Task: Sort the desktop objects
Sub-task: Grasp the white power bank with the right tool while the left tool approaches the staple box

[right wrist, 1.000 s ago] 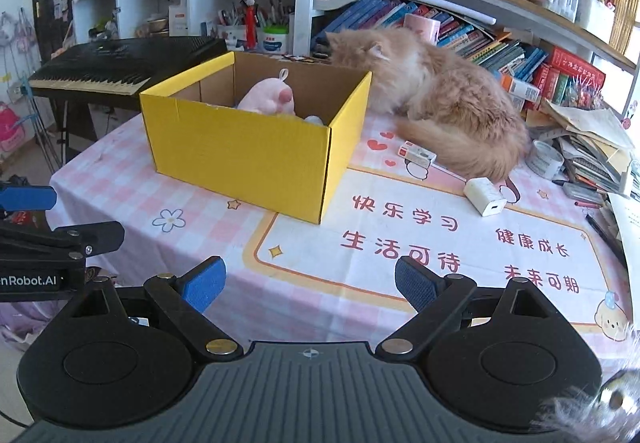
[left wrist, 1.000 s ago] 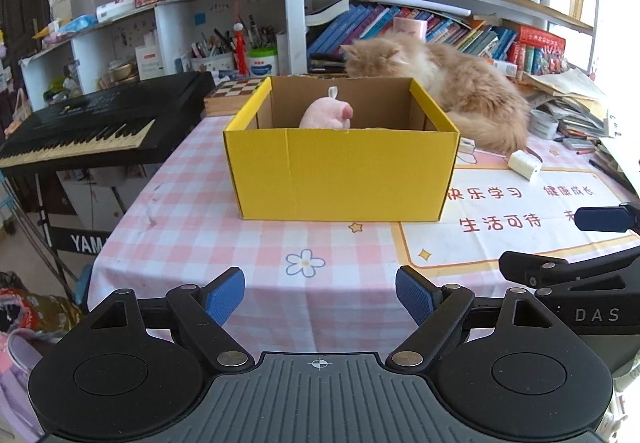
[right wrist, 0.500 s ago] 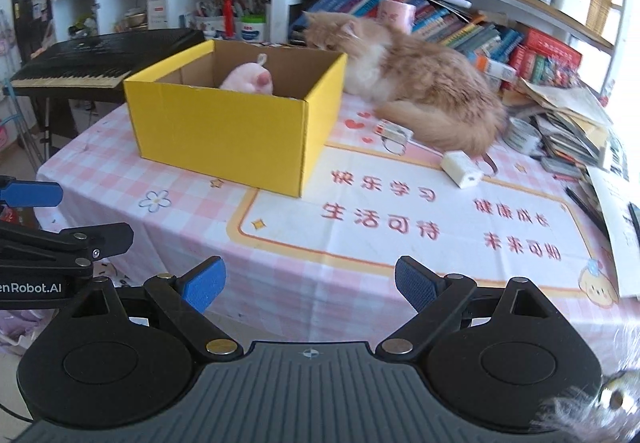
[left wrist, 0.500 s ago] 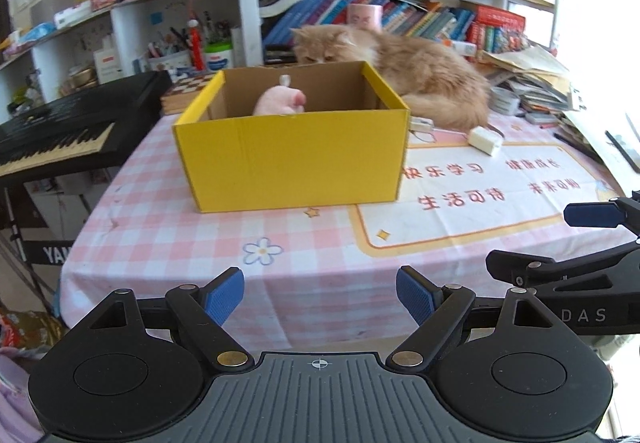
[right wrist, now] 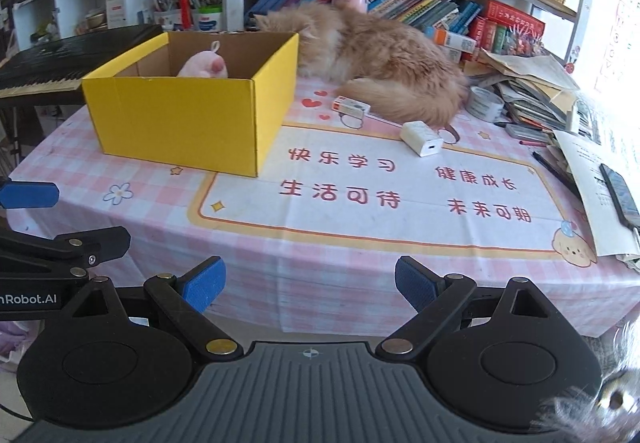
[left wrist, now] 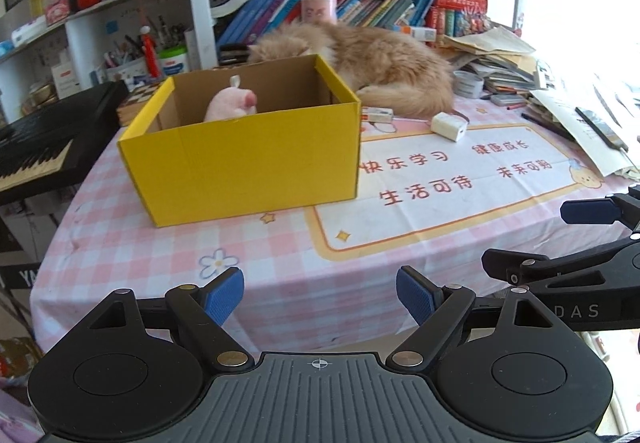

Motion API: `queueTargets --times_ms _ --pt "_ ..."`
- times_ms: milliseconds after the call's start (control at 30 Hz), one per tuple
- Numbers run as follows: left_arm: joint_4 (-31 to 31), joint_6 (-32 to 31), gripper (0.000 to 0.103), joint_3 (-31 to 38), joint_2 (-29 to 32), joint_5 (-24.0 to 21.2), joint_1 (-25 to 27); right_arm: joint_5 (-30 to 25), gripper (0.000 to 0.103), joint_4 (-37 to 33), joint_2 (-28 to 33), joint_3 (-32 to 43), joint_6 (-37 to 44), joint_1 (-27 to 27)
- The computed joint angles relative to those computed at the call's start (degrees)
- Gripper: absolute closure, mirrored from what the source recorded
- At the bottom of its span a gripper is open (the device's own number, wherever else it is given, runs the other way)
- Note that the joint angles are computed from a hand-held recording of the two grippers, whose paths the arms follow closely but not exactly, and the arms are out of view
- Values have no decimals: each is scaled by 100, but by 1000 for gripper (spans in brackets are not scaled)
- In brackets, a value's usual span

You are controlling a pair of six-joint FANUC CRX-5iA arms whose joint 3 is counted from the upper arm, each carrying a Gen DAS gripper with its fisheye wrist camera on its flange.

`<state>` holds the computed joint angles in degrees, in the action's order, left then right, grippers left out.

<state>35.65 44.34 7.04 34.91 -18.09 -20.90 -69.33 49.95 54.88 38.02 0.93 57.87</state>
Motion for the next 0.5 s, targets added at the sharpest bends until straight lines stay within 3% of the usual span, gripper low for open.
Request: queueTargets --times_ms 300,500 --pt "448 -691 17 374 304 -213 -183 -282 11 -29 -210 -329 -416 -61" --pt "251 -490 17 804 544 -428 -216 -384 11 -62 -226 -338 -300 -131"
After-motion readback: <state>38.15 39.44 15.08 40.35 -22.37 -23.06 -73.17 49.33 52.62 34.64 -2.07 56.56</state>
